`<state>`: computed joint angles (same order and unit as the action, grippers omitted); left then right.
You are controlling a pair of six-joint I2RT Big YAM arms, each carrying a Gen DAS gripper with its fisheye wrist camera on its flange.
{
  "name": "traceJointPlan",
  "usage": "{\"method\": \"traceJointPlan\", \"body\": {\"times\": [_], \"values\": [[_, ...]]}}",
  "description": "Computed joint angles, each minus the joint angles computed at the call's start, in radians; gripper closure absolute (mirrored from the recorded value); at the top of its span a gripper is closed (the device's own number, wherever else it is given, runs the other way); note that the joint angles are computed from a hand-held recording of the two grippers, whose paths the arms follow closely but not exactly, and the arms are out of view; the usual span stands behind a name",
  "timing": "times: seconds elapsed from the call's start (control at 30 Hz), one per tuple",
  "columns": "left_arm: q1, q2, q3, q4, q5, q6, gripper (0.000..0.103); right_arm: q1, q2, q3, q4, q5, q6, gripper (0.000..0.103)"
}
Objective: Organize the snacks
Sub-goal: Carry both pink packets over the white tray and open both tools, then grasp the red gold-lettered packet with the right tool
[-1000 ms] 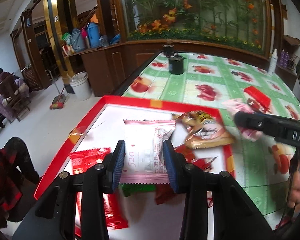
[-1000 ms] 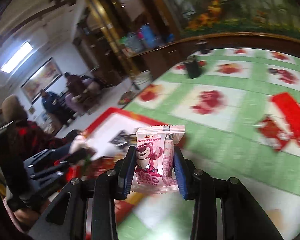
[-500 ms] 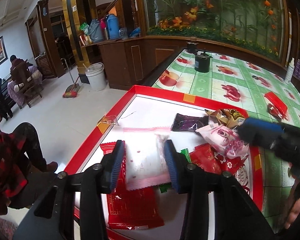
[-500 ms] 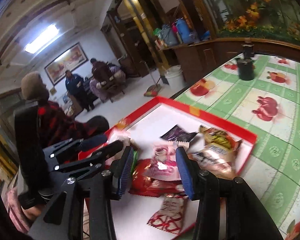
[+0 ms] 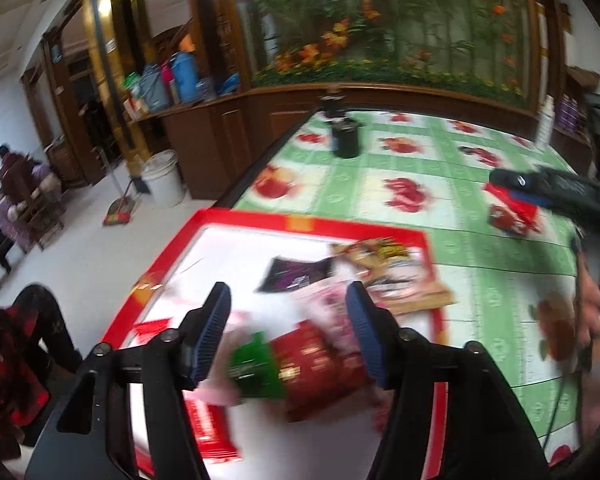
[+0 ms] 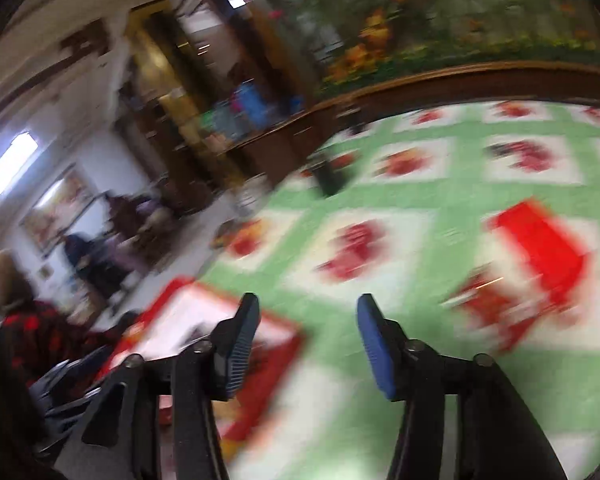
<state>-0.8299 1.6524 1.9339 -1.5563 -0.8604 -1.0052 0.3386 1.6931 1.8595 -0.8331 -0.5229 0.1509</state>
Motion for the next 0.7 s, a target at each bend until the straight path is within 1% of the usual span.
{"method": "traceJointPlan", "body": {"times": [0.03,0.07,0.1,0.17,0.2,0.23,0.3,0.33,0.37,0.43,0.47,0.5,0.53,0.57,0.6,0.63,0.67,0.7], "values": [[-0.003,0.014,0.018,0.008,0.001,0.021,0.038,-0.018,0.02,0.029,-0.006,0.06,-0.004,0.044],[-0.008,0.031,0.042,0.016,0.002,0.048,0.038,-0.029,0.034,0.046,-0.013,0.098,-0.01,0.042],[-0.012,0.047,0.064,0.02,0.005,0.069,0.038,-0.05,0.074,0.104,-0.05,0.172,-0.019,0.042],[-0.018,0.079,0.109,0.032,0.022,0.116,0.038,-0.073,0.124,0.172,-0.09,0.245,-0.022,0.042],[-0.02,0.09,0.125,0.035,0.028,0.133,0.038,-0.086,0.17,0.237,-0.135,0.291,-0.03,0.041],[-0.022,0.107,0.148,0.034,0.033,0.15,0.038,-0.092,0.196,0.273,-0.163,0.31,-0.039,0.04],[-0.025,0.131,0.181,0.03,0.043,0.172,0.038,-0.099,0.278,0.394,-0.263,0.325,-0.066,0.038],[-0.027,0.141,0.194,0.029,0.052,0.184,0.038,-0.099,0.299,0.424,-0.286,0.32,-0.076,0.038],[-0.028,0.151,0.208,0.025,0.058,0.192,0.038,-0.094,0.329,0.464,-0.318,0.316,-0.099,0.036],[-0.032,0.172,0.237,0.014,0.07,0.202,0.038,-0.078,0.366,0.512,-0.365,0.35,-0.15,0.035],[-0.035,0.185,0.255,0.006,0.077,0.204,0.038,-0.065,0.377,0.521,-0.366,0.391,-0.177,0.035],[-0.038,0.196,0.269,0.001,0.084,0.207,0.038,-0.06,0.364,0.492,-0.348,0.409,-0.191,0.035],[-0.04,0.206,0.285,-0.005,0.089,0.21,0.038,-0.053,0.37,0.493,-0.346,0.431,-0.209,0.034],[-0.042,0.216,0.3,-0.013,0.094,0.211,0.038,-0.049,0.366,0.48,-0.332,0.451,-0.22,0.036],[-0.045,0.225,0.315,-0.021,0.099,0.214,0.038,-0.045,0.356,0.458,-0.309,0.474,-0.232,0.039],[-0.048,0.236,0.335,-0.031,0.105,0.218,0.038,-0.05,0.347,0.448,-0.31,0.472,-0.224,0.045],[-0.049,0.25,0.361,-0.041,0.115,0.227,0.038,-0.053,0.349,0.455,-0.318,0.477,-0.213,0.055],[-0.049,0.261,0.381,-0.047,0.123,0.232,0.038,-0.06,0.358,0.473,-0.338,0.478,-0.202,0.056]]}}
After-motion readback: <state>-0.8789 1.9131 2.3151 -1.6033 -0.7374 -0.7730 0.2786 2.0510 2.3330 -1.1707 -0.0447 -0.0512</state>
